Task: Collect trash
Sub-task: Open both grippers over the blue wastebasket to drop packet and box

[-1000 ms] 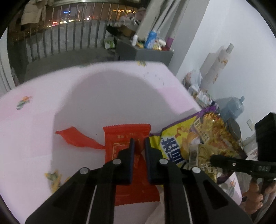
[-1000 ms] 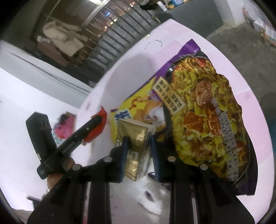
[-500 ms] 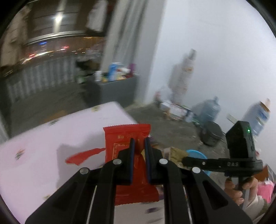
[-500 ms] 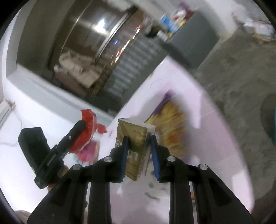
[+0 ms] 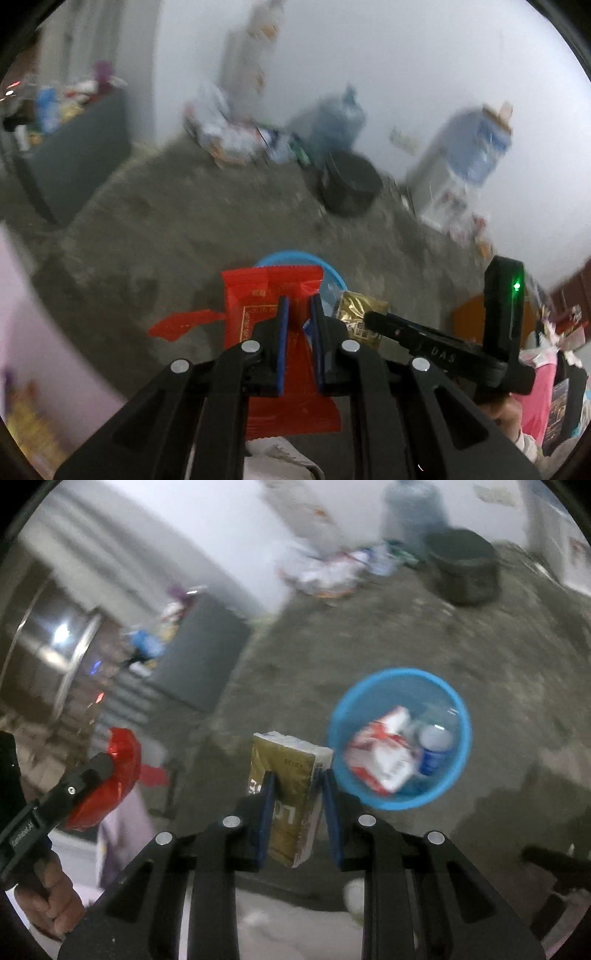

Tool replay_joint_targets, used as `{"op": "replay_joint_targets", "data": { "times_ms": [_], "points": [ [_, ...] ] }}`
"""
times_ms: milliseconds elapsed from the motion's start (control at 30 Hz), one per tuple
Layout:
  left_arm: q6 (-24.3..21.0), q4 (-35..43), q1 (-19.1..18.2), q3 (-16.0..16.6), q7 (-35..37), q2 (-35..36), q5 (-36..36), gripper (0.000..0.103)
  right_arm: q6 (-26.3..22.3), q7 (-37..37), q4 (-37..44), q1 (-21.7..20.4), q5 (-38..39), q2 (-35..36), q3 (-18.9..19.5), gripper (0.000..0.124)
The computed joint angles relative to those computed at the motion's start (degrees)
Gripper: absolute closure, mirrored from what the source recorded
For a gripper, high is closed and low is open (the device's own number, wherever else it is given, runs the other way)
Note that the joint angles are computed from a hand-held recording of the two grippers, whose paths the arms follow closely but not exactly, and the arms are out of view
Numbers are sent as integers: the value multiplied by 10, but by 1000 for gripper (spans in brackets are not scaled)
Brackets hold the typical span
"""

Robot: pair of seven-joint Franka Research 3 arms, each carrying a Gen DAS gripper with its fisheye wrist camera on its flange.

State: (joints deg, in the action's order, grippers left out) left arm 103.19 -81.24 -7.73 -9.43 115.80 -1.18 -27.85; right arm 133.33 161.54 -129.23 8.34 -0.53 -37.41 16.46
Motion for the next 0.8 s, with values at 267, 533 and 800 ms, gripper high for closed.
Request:
{"op": "replay_joint_targets", "data": {
  "times_ms": [267, 533, 800],
  "points": [
    [1, 61, -53, -54, -55, 119, 80, 85, 16, 4, -42, -27, 5, 21, -27, 97],
    [36, 51, -59, -71, -66, 140, 79, 60, 29, 20, -77, -43, 3, 4, -36, 80],
    [50, 41, -47, -65, -61, 107, 60, 60, 10, 36, -74, -58, -18, -27, -18, 78]
  ]
}}
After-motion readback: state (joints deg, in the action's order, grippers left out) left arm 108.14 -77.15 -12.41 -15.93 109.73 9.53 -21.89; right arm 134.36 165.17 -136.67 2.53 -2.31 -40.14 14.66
